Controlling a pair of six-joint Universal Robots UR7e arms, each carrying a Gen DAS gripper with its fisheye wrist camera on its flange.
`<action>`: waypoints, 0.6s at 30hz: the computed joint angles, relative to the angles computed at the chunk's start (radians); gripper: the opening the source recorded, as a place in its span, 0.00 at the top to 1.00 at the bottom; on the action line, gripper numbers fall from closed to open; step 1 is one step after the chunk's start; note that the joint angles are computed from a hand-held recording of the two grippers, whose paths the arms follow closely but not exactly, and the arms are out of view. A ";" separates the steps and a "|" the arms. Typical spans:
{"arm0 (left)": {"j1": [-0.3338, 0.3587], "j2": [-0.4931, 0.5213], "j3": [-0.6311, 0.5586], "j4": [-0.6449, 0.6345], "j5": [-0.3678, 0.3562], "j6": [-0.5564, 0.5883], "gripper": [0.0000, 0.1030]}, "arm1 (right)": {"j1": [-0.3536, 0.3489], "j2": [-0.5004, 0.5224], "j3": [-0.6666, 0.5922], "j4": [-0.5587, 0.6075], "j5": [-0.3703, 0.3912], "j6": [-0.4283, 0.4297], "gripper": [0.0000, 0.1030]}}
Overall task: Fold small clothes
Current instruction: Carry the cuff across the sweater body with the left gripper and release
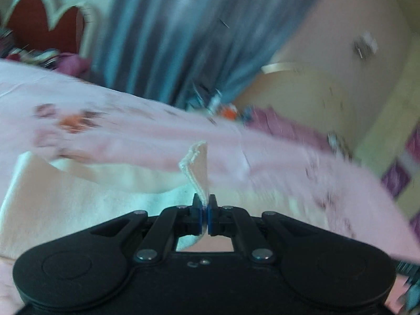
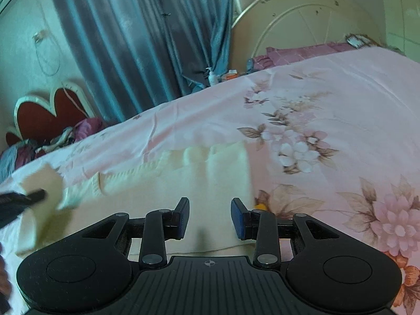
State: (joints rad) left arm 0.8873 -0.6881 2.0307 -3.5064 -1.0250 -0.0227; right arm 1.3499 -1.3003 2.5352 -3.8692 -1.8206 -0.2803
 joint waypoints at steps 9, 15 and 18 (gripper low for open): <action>-0.051 0.136 -0.074 0.196 -0.046 0.009 0.71 | -0.066 -0.121 0.038 0.105 0.109 0.039 0.65; -0.106 0.098 0.050 0.010 0.039 0.075 0.52 | -0.052 -0.104 0.017 0.174 0.177 0.039 0.33; -0.109 0.007 0.156 -0.049 0.134 0.015 0.52 | -0.030 -0.050 -0.011 0.202 0.214 0.047 0.33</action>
